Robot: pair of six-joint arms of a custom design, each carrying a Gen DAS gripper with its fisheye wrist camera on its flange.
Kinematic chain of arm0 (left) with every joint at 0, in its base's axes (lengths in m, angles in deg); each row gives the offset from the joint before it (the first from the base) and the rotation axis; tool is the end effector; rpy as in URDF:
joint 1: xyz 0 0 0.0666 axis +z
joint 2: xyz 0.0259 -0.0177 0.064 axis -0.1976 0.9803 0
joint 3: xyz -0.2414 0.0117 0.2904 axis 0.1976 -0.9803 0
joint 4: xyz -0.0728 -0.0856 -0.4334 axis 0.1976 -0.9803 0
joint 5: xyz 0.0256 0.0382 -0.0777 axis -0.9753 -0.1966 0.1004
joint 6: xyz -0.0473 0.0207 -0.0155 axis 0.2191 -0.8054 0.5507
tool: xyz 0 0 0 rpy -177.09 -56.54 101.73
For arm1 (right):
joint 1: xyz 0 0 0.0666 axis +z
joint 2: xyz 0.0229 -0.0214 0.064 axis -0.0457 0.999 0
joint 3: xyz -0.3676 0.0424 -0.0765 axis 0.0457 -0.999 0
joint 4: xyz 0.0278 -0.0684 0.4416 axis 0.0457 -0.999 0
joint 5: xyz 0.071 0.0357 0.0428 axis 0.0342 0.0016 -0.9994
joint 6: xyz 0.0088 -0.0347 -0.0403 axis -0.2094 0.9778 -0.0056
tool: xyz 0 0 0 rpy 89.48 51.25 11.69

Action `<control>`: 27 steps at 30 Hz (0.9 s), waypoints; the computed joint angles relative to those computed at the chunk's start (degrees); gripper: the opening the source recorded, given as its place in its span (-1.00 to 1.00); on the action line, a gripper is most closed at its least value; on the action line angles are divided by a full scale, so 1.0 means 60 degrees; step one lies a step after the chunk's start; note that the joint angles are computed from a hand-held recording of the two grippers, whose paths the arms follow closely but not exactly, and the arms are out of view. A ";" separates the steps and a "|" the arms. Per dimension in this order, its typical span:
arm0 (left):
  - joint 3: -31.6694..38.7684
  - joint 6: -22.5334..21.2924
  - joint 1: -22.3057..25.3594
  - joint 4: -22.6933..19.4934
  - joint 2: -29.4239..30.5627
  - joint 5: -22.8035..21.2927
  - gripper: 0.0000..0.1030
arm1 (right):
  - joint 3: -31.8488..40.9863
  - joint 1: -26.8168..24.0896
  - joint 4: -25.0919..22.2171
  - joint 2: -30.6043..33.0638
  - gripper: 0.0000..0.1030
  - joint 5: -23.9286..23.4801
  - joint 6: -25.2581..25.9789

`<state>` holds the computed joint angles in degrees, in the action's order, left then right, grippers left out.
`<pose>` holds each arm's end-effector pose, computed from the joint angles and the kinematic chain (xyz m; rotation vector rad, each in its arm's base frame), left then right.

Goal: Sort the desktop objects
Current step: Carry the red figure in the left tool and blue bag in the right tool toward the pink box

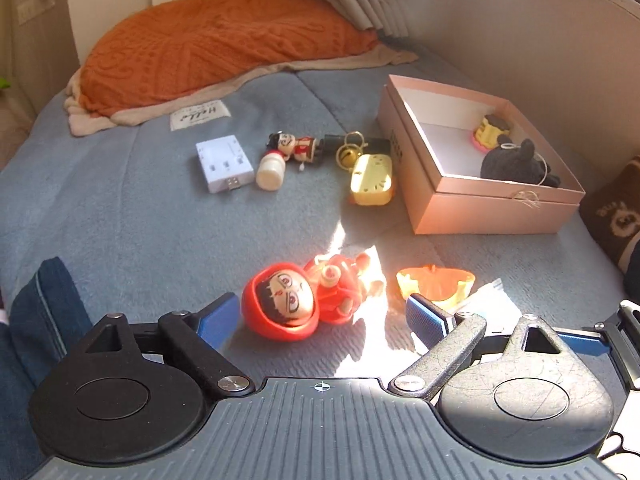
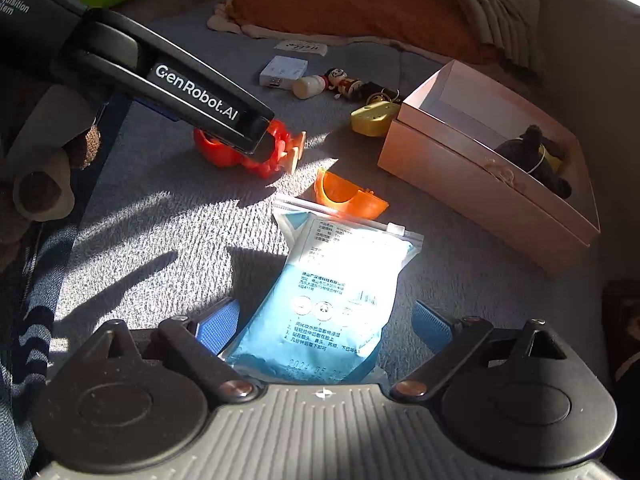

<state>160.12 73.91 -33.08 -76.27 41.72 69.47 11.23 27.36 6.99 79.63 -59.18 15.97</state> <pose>0.4873 -0.2029 0.5441 0.7981 2.3787 -0.3620 0.3140 0.1657 0.5235 -0.0709 2.5056 -0.1326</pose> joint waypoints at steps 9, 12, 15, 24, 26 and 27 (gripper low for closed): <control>0.0159 0.1053 0.0028 0.0761 0.0638 0.0613 0.87 | 0.0049 0.0060 -0.0027 0.0097 0.82 0.0071 0.0160; 0.0243 0.0819 -0.0062 0.1218 0.0830 0.0756 0.87 | 0.0075 0.0012 -0.0010 0.0164 0.82 0.0079 0.0217; 0.0223 0.0513 0.0037 0.1276 0.0805 0.1445 0.87 | 0.0116 -0.0138 0.0067 0.0234 0.82 -0.0001 0.0253; -0.0003 0.0046 -0.0184 0.1336 0.0685 0.0306 0.93 | 0.0028 -0.0198 0.0090 0.0228 0.82 -0.0035 0.0317; 0.0067 -0.0211 -0.0262 0.1440 0.0815 0.0114 0.93 | 0.0015 -0.0146 0.0141 0.0217 0.82 0.0004 0.0429; 0.0093 -0.0422 -0.0315 0.1486 0.0884 -0.0035 0.94 | 0.0020 -0.0145 0.0175 0.0217 0.82 -0.0010 0.0482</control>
<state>160.67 71.38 -34.97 -67.36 47.02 69.26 11.35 26.49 8.04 80.93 -59.24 18.86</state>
